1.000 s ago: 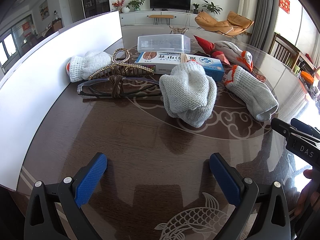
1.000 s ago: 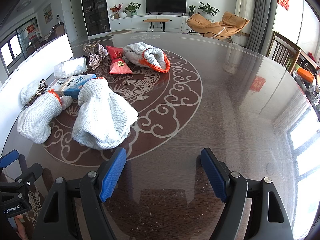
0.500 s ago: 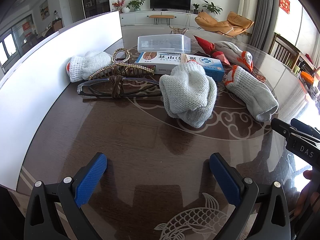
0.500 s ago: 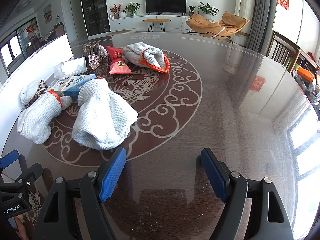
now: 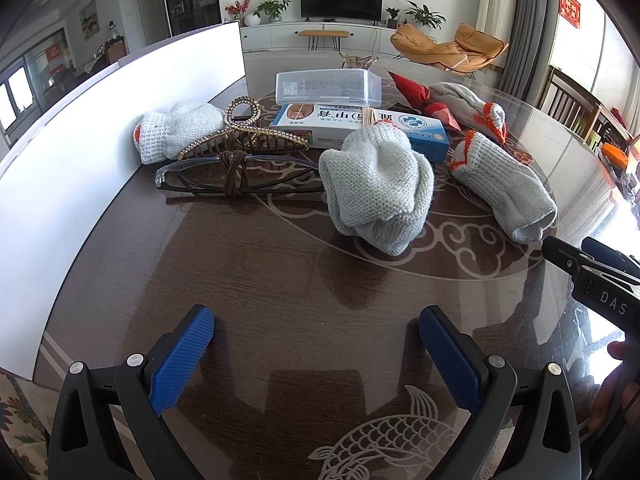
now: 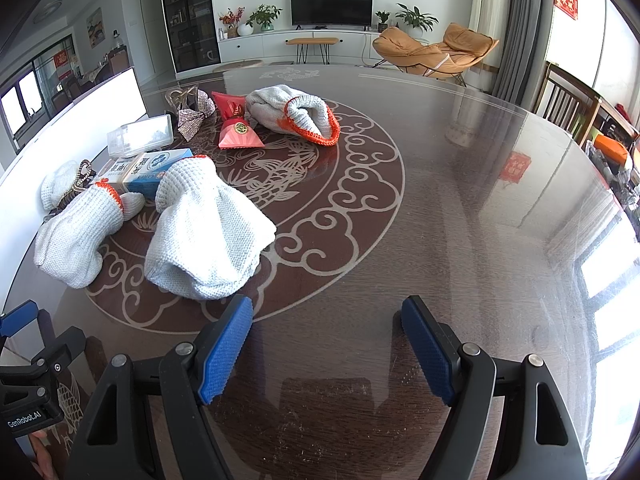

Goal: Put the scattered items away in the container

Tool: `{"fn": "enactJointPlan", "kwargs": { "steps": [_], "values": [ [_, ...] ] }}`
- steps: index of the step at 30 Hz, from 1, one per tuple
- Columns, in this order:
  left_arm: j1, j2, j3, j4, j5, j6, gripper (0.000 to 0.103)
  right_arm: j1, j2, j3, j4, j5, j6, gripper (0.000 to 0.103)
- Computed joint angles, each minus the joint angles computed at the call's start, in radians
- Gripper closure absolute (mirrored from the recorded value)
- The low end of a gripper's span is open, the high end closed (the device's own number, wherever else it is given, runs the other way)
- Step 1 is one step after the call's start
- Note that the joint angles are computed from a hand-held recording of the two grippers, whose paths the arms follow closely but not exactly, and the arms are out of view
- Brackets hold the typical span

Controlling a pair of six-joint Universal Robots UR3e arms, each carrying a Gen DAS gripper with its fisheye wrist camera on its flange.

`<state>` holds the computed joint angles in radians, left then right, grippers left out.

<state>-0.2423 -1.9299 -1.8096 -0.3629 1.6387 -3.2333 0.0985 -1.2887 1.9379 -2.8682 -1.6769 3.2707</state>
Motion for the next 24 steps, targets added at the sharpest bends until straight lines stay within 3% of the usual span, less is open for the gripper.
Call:
{"fn": "enactJointPlan", "kwargs": {
  "steps": [24],
  "values": [
    [0.003,-0.01,0.001,0.013,-0.003,0.002,0.0,0.0,-0.003,0.003,0.0,0.0,0.001,0.025]
  ]
}}
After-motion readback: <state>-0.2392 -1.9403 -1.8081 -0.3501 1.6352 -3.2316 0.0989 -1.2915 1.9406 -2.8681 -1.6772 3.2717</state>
